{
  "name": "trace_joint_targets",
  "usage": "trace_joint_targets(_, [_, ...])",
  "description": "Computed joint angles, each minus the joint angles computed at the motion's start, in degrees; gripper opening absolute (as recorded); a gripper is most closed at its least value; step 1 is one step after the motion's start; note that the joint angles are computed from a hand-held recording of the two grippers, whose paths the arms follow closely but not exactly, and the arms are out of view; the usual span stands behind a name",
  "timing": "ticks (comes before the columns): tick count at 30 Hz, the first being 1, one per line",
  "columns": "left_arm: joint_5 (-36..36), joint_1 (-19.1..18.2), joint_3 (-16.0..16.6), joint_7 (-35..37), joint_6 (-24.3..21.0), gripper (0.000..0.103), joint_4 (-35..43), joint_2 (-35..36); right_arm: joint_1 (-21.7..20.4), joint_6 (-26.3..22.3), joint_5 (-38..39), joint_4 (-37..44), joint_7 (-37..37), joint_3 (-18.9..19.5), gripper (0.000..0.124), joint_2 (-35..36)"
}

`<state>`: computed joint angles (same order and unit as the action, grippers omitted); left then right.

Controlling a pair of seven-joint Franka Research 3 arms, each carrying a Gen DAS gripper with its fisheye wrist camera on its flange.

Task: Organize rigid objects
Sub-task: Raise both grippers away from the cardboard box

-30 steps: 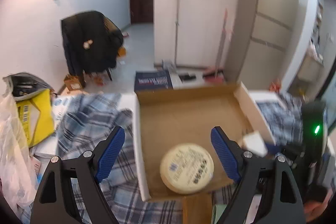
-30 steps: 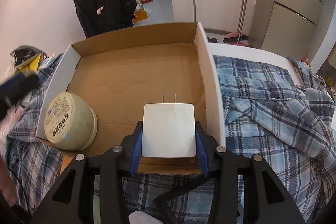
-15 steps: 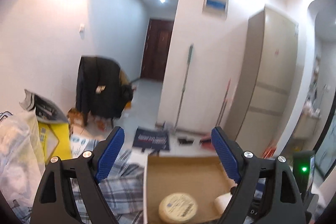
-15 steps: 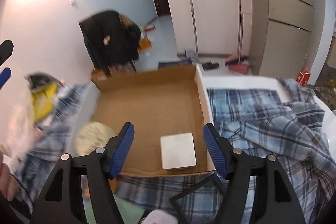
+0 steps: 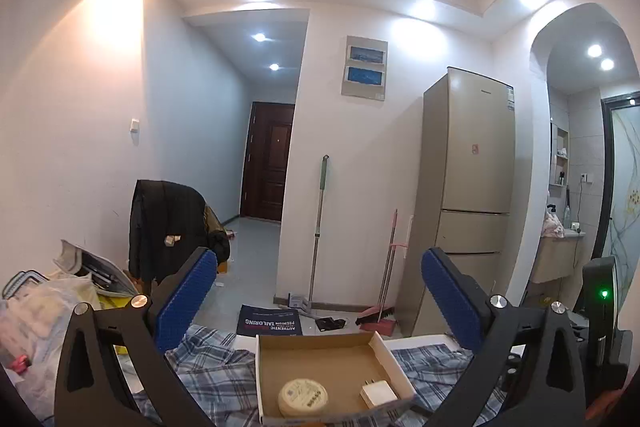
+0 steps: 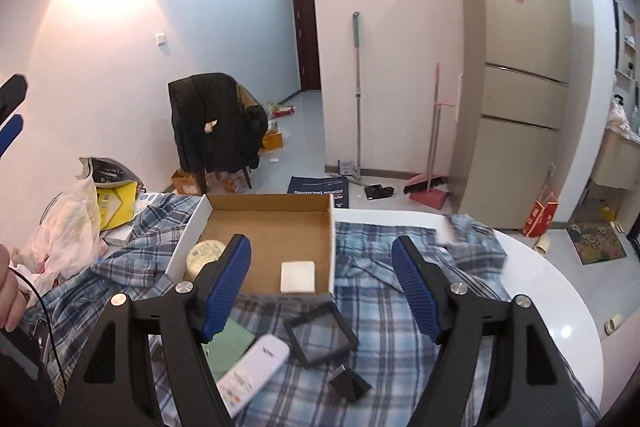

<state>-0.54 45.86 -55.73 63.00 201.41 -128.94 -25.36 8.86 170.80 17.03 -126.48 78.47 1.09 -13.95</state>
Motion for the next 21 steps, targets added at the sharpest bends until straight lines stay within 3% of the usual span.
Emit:
trace_joint_targets(5, [-3.1, -6.0, 4.2, -4.2, 1.4, 0.103, -7.0, -5.7, 2.6, 2.1, 4.0, -5.4, -4.1, -1.9, 0.073, -4.3])
trace_joint_targets(7, [-0.9, -8.7, 6.6, -3.6, 0.0, 0.103, -8.9, -6.7, 4.3, 2.6, 6.1, -7.0, -5.7, -3.3, 0.076, -5.1])
trace_joint_targets(10, [2.4, -12.2, 9.4, -3.5, -2.7, 0.103, -10.9, -6.4, 4.7, 1.1, 7.6, -7.5, -6.8, -3.8, 0.076, -4.6])
trace_joint_targets(14, [7.1, -21.0, 16.4, -3.3, -5.7, 0.103, -11.0, 0.3, 4.6, 0.4, 8.9, -8.1, -9.2, -4.1, 0.076, -3.6])
trace_joint_targets(18, [9.2, -23.3, 17.9, -4.1, -8.2, 0.103, -10.0, 5.8, 3.7, 1.6, 8.7, -8.8, -10.2, -3.5, 0.076, -1.8])
trace_joint_targets(21, [10.1, -20.4, 14.7, -4.0, -9.5, 0.103, -9.8, 7.6, 3.2, -0.7, 8.3, -8.3, -11.3, -3.5, 0.075, -0.1])
